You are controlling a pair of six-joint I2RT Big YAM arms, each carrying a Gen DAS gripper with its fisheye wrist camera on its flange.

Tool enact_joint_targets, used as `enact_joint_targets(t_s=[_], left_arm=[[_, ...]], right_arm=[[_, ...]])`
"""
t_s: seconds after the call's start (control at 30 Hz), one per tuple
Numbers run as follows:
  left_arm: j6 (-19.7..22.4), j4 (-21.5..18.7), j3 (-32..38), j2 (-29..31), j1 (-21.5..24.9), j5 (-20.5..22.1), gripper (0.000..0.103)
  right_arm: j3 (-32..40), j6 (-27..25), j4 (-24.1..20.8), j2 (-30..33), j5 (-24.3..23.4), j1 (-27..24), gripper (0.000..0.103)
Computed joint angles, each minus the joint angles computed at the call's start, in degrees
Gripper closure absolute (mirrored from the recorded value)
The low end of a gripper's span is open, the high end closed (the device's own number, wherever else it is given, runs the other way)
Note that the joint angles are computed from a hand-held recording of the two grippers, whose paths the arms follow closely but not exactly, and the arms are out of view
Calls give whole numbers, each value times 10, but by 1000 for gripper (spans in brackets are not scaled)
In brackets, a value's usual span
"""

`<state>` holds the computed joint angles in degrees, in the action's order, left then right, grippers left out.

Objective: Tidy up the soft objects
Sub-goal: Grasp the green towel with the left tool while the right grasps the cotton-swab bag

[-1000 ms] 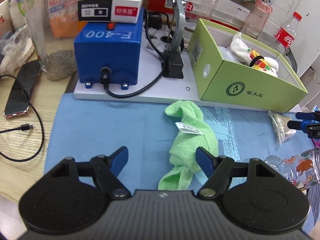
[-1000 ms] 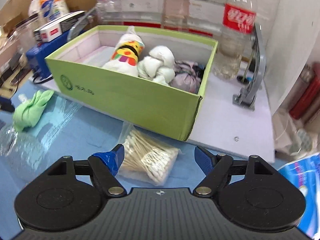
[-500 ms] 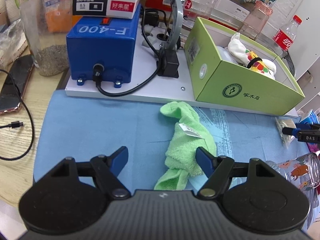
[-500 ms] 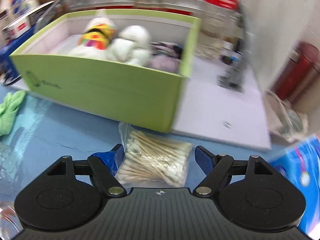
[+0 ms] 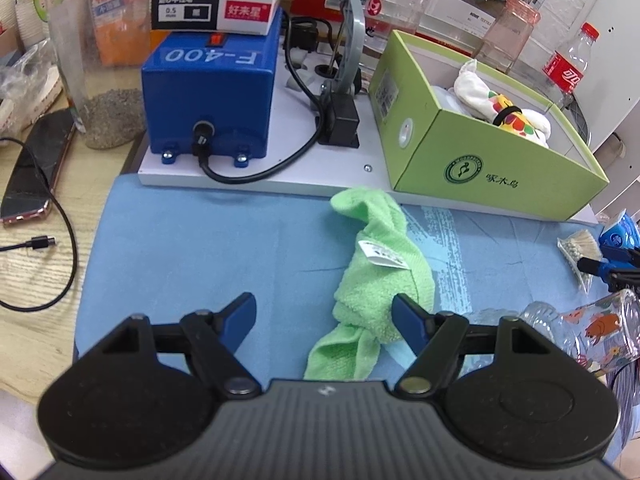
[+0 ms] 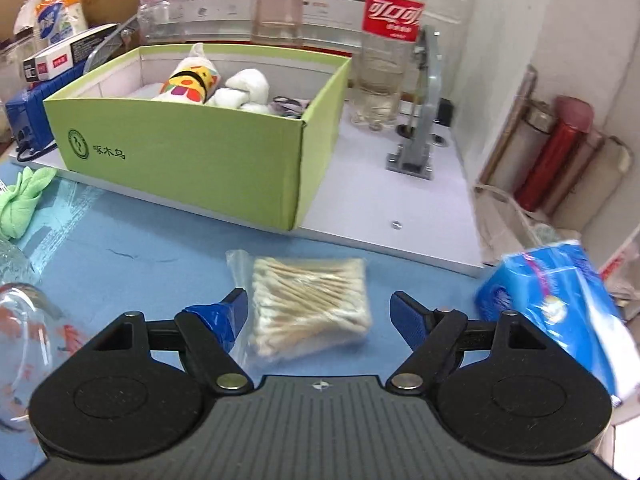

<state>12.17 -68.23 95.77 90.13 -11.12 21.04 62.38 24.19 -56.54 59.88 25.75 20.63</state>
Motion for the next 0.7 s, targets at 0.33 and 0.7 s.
enact_joint_targets(t_s=[0.33, 0.7], left_arm=[[45, -11, 14, 11, -5, 28, 29], [86, -36, 48, 65, -31, 52, 28]], right_arm=[[-22, -24, 62, 18, -76, -33, 35], [-31, -12, 82, 21, -64, -35, 26]])
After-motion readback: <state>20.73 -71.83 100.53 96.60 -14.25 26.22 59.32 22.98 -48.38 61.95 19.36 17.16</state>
